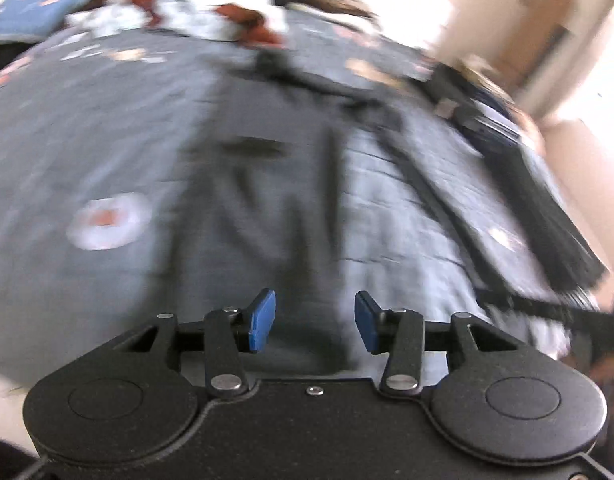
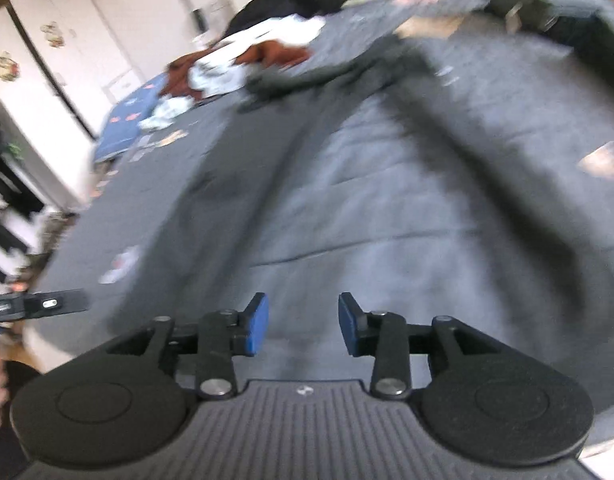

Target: Fold clothes

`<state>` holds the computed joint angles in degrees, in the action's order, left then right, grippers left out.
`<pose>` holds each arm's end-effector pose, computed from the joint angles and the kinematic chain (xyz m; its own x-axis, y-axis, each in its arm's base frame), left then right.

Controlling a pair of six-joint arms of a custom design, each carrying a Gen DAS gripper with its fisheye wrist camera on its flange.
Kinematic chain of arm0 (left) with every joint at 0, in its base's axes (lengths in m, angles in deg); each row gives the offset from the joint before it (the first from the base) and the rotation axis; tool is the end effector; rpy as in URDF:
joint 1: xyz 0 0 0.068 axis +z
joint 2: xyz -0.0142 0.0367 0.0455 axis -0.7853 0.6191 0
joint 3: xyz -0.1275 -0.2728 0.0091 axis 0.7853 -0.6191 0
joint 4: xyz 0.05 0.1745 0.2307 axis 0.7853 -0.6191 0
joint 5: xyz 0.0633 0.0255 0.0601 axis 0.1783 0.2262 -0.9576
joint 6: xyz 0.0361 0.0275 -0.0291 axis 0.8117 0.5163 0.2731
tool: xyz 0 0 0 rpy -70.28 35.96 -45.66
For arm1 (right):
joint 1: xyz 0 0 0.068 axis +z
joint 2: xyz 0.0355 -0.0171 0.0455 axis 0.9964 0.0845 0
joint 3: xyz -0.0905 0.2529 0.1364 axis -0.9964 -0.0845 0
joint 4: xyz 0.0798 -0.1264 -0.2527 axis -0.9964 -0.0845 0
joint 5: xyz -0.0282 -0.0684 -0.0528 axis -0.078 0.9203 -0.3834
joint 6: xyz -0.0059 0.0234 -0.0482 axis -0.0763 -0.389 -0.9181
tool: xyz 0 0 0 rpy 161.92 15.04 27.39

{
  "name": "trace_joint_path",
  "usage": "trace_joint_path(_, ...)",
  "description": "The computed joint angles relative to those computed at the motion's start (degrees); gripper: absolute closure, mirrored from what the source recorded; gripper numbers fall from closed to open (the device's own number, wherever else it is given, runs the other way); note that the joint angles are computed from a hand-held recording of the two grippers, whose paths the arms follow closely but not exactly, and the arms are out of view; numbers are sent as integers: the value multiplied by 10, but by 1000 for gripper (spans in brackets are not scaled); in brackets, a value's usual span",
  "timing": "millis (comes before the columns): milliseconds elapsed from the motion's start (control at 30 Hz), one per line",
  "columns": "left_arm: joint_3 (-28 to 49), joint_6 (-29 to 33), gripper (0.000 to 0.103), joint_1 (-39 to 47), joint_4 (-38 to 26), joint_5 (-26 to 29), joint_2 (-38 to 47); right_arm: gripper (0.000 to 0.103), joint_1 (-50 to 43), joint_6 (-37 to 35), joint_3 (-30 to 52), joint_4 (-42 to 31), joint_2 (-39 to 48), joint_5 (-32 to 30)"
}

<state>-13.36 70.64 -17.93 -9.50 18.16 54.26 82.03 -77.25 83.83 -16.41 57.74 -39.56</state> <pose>0.1648 0.0848 0.2001 -0.7489 -0.2878 -0.5970 -0.0359 0.9171 -0.3971 0.2831 0.0042 0.1495 -0.7641 -0.1529 -0.6267 -0.4365 0.8378 0.3279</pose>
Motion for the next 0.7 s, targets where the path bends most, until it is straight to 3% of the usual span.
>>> trace_joint_path(67,-29,-62,57,-99,41,-7,-12,63,-58,-50,22,-33,2,-1)
trace_joint_path(167,-74,-182,53,-261,160,-36,-7,59,-144,-135,79,-104,43,-19)
trace_joint_path(300,-94,-320,53,-436,355,-79,96,59,-211,-252,157,-181,104,-5)
trace_joint_path(467,-84,-405,53,-553,525,-139,236,59,-269,-347,252,-268,180,-7)
trace_joint_path(700,-54,-477,60,-618,650,-158,386,59,-298,-403,357,-345,291,21)
